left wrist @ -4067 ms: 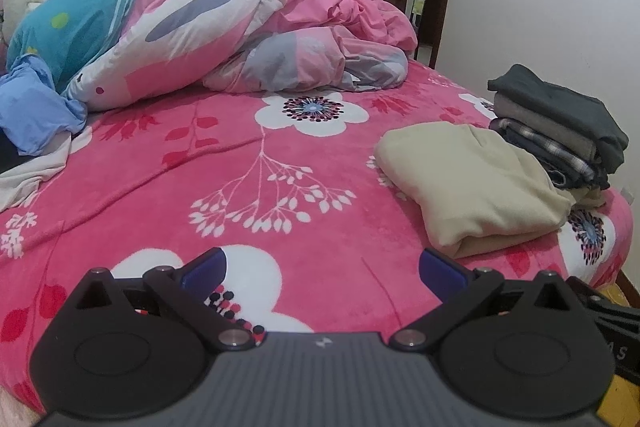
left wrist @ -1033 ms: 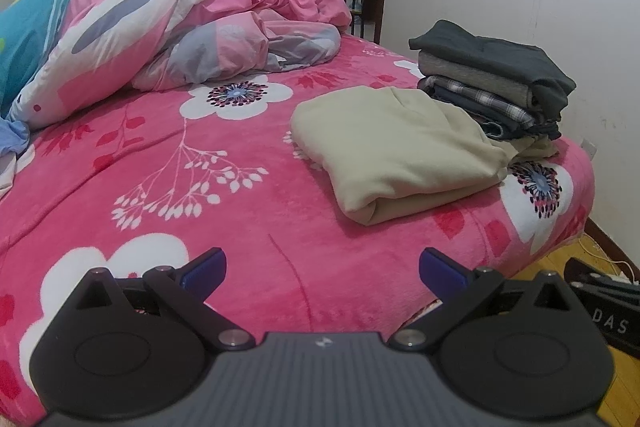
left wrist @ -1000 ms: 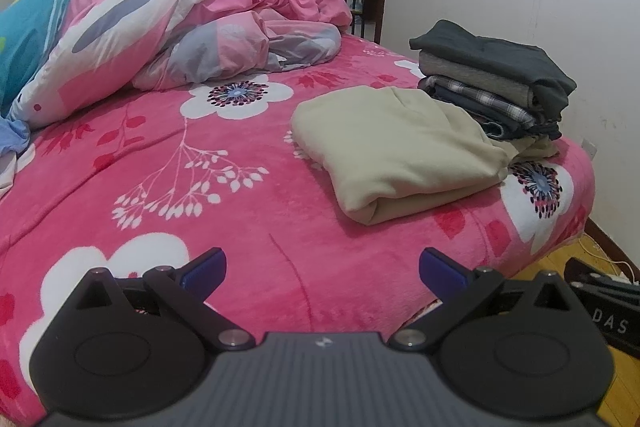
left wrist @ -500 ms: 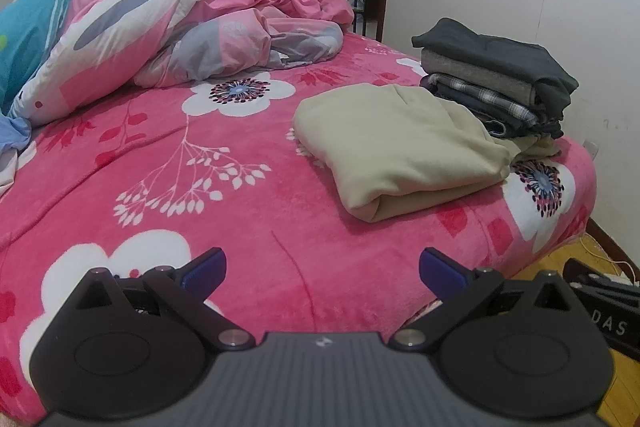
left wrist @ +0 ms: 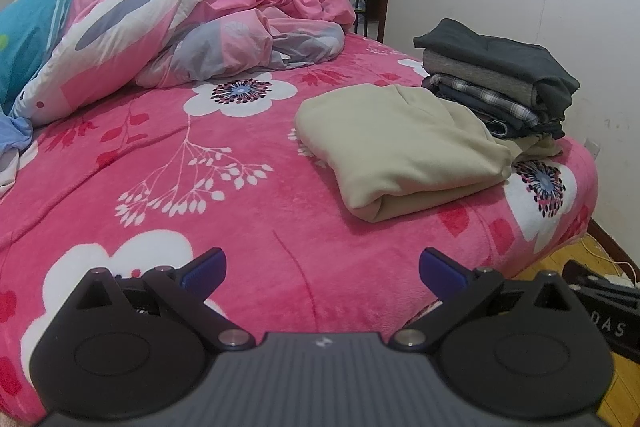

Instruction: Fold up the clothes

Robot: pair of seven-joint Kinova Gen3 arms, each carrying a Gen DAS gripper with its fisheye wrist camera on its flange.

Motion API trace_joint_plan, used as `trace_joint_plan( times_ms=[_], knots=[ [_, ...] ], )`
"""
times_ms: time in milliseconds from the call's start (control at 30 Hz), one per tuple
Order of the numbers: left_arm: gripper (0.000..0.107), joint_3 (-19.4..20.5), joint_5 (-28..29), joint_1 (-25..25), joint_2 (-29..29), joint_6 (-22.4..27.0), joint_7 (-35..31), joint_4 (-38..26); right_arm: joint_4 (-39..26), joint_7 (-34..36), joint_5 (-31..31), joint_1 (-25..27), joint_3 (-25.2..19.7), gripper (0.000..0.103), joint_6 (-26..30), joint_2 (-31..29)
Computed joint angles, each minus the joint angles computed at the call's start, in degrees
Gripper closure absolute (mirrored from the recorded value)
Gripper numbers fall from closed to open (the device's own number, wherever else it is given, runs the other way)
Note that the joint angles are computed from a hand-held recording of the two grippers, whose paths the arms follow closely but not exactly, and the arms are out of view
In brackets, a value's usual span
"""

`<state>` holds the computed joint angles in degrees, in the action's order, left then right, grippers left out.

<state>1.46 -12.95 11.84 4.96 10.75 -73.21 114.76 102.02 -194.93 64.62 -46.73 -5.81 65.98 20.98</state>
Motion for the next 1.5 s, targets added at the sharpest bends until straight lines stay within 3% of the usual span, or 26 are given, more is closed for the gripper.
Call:
trace_joint_plan(
  times_ms=[1500],
  knots=[
    [0.005,-0.1,0.1,-0.2,0.2,0.4,-0.2,-0.4,-0.5,1.0,0.1,0.2,0.3,0.001,-1.2,0.3]
  ],
)
